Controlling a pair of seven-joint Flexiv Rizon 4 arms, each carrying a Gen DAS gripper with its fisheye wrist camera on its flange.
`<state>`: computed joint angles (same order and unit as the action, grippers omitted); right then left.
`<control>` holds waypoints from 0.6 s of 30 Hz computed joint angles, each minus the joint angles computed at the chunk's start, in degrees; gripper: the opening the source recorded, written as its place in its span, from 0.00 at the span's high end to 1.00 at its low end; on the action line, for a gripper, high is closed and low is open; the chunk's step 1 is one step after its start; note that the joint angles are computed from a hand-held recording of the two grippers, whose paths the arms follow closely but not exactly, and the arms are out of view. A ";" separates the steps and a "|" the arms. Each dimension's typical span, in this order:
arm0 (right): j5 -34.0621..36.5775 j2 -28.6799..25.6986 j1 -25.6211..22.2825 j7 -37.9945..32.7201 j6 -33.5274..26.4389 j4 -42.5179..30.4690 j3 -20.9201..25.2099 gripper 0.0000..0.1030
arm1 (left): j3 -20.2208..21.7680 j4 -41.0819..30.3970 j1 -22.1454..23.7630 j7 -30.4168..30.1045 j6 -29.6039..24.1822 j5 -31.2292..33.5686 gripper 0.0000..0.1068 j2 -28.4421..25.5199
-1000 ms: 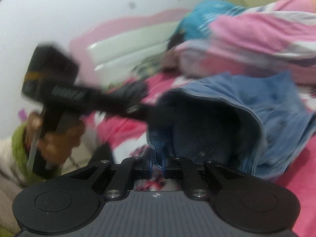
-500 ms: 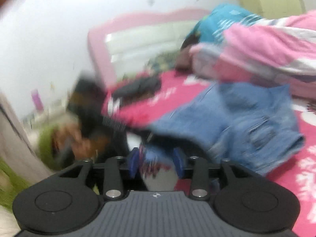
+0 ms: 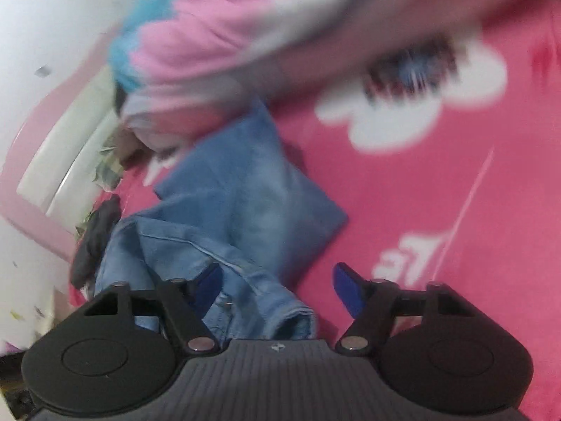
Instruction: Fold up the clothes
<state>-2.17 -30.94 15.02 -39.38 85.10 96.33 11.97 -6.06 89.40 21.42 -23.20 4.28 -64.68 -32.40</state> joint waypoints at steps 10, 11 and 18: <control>3.00 3.08 0.77 -7.62 -2.63 3.06 5.23 0.89 | 0.01 -1.10 -1.87 -4.02 5.41 3.21 0.67 -1.22; 3.43 2.59 0.57 -8.48 -2.50 2.44 6.13 0.89 | 0.17 -0.72 -2.11 -3.42 6.48 3.59 0.79 -0.67; 3.76 -0.06 4.07 -7.18 7.44 -0.26 5.33 0.91 | -0.06 3.73 -2.56 3.80 14.70 -3.69 0.88 4.29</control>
